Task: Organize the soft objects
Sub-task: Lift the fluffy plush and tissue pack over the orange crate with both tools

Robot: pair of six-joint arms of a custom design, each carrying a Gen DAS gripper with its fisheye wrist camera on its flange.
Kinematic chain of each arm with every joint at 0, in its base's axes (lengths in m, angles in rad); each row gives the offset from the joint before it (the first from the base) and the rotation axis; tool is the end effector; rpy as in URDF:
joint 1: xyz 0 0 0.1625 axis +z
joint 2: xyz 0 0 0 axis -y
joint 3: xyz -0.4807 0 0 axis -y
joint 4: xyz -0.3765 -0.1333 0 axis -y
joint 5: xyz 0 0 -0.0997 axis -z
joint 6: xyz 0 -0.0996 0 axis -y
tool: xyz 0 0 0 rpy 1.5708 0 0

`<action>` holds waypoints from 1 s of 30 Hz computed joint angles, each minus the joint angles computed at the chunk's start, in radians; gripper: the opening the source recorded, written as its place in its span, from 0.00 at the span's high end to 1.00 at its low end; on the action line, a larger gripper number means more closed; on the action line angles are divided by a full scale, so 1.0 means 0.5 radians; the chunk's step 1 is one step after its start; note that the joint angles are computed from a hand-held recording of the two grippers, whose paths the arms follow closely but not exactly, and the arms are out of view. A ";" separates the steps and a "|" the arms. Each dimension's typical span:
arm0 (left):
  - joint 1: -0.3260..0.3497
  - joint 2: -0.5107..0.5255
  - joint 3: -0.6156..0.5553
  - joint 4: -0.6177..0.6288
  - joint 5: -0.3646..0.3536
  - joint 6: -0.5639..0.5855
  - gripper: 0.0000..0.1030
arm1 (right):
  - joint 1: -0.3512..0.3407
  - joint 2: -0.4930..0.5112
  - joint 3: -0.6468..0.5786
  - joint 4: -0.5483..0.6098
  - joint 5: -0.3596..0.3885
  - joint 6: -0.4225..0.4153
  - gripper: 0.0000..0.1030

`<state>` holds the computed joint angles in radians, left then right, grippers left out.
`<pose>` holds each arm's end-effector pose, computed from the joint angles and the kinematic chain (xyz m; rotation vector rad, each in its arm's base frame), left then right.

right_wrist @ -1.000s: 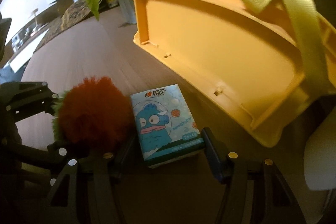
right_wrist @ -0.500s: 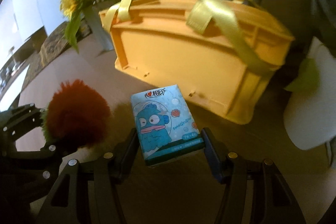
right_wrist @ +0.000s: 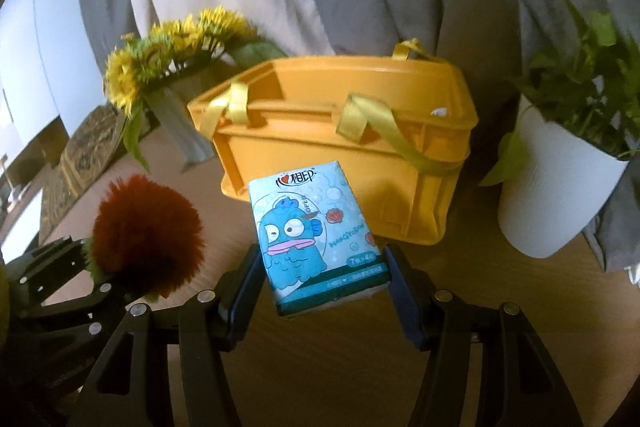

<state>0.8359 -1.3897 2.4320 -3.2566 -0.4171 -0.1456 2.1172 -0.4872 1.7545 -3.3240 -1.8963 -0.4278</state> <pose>-0.0886 -0.4326 0.3377 0.1702 2.0956 -1.1893 0.4346 -0.5193 -0.0086 1.1938 -2.4940 0.7104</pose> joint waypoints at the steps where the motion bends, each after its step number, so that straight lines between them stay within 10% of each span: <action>1: -0.016 -0.006 0.003 -0.033 0.008 0.032 0.62 | 0.007 -0.008 0.011 -0.019 0.000 0.019 0.41; 30: -0.147 0.054 -0.324 -1.044 -0.015 1.309 0.62 | 0.243 -0.013 -0.104 -0.436 -0.165 0.226 0.41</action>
